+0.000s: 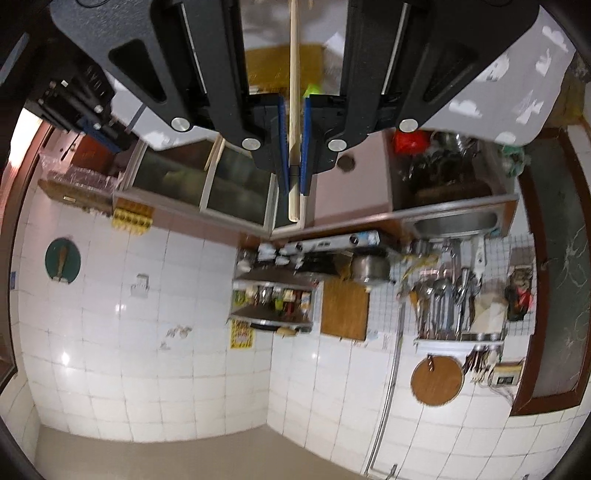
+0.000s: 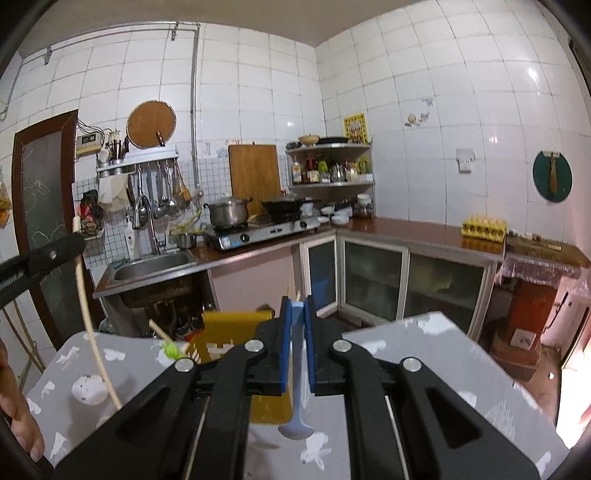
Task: Organize utensils
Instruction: 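Lift the chopstick and spoon and lower both into the yellow holder, then open both tools to release the chopstick and spoon in the holder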
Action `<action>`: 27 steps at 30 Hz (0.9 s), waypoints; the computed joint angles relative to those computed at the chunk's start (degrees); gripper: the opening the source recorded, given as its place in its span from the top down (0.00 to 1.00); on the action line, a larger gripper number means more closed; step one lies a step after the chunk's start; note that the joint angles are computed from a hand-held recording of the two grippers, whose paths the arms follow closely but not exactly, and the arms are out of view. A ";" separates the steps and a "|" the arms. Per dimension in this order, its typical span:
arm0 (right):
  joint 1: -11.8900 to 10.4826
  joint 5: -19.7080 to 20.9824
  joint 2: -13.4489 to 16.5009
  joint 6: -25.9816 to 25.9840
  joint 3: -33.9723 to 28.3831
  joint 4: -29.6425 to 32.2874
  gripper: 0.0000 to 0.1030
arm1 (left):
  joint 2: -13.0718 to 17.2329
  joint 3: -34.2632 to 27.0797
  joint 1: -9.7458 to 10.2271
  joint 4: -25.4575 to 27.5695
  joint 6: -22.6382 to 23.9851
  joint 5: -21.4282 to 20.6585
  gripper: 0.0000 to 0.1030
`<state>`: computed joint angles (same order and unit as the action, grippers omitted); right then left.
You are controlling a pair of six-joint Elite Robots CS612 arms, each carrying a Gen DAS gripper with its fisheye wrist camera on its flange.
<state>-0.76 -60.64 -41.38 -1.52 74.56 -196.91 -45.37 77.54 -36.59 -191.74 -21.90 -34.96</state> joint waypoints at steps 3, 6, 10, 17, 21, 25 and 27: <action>0.17 0.71 0.65 1.69 -2.76 0.86 0.93 | 2.36 -4.80 0.41 -3.51 6.22 1.07 0.95; 0.31 1.65 1.79 3.86 -6.17 2.24 0.93 | 4.13 -8.55 1.25 -4.59 8.53 0.52 0.95; 0.88 1.88 3.76 5.00 -10.35 3.12 0.93 | 6.53 -13.00 2.62 -5.29 9.84 -0.46 0.95; 1.91 2.28 7.43 5.01 -16.35 6.12 0.93 | 11.81 -20.99 5.16 -3.31 10.86 -1.53 0.95; 2.39 2.26 9.35 4.60 -19.04 9.06 0.93 | 13.69 -23.11 6.14 -0.59 8.85 -2.28 0.95; 2.83 2.13 10.49 3.29 -20.29 11.03 0.93 | 15.28 -24.23 6.92 2.33 6.33 -2.80 0.95; 3.04 2.11 10.81 2.06 -20.50 12.26 0.93 | 15.81 -24.27 7.21 3.99 4.76 -2.99 0.95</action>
